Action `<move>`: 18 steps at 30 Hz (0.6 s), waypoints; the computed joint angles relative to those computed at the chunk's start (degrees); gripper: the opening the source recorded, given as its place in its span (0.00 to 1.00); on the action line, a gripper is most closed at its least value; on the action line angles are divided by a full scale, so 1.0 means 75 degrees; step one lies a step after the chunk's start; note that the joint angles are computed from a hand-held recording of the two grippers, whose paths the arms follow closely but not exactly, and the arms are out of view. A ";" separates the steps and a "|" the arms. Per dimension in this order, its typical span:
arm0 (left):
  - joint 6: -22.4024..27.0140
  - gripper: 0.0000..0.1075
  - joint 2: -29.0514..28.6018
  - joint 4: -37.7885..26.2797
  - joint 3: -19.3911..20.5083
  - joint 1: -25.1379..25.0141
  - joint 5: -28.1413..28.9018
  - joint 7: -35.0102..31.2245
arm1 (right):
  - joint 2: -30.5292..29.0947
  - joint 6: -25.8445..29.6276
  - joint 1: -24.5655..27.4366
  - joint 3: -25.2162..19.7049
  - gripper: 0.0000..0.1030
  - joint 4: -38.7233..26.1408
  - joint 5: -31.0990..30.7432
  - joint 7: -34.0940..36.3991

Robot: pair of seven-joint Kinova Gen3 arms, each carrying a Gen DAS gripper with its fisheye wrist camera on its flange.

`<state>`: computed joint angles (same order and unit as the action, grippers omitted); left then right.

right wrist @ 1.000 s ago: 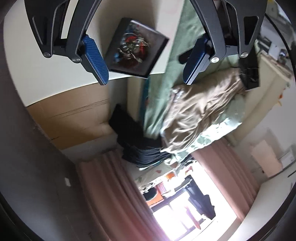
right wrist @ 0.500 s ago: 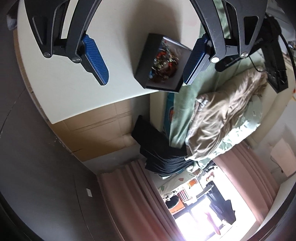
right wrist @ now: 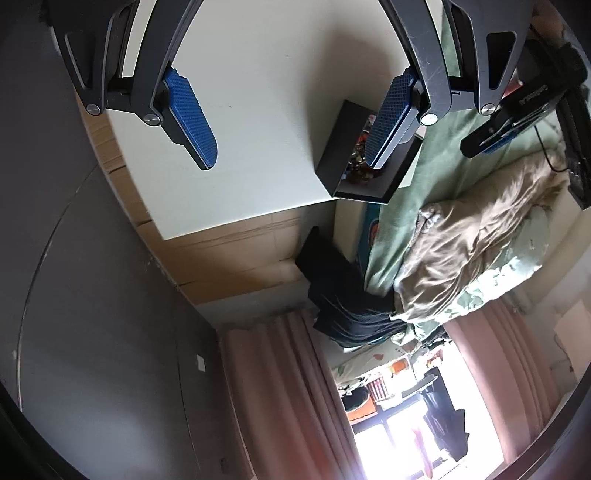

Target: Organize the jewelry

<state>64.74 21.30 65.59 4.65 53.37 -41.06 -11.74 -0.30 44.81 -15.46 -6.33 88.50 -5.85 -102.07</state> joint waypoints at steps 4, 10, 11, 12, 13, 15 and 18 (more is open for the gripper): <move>0.0058 0.90 -0.0059 0.0034 -0.0015 0.0287 -0.0341 0.0192 | -0.0129 0.0269 -0.0005 -0.0013 0.80 -0.0035 0.0252 -0.0173; 0.0287 0.95 -0.0049 -0.0080 0.0042 0.0659 -0.0833 0.0140 | -0.0092 0.0936 -0.0094 -0.0100 0.81 -0.0303 0.0749 -0.0390; 0.0406 0.95 -0.0029 -0.0130 0.0046 0.0729 -0.0910 0.0120 | -0.0066 0.1007 -0.0109 -0.0104 0.81 -0.0342 0.0768 -0.0385; 0.0537 0.95 0.0007 -0.0201 0.0052 0.0790 -0.0971 0.0075 | -0.0082 0.1054 -0.0124 -0.0110 0.81 -0.0336 0.0823 -0.0395; 0.0658 0.95 0.0040 -0.0265 0.0054 0.0857 -0.1038 0.0023 | -0.0116 0.1044 -0.0145 -0.0128 0.84 -0.0296 0.0903 -0.0426; 0.0732 0.95 0.0041 -0.0274 0.0049 0.0983 -0.1196 -0.0021 | -0.0201 0.0990 -0.0183 -0.0166 1.00 -0.0208 0.1056 -0.0496; 0.0674 0.95 0.0001 -0.0190 0.0066 0.1107 -0.1402 -0.0019 | -0.0353 0.0877 -0.0177 -0.0159 1.00 -0.0088 0.1042 -0.0498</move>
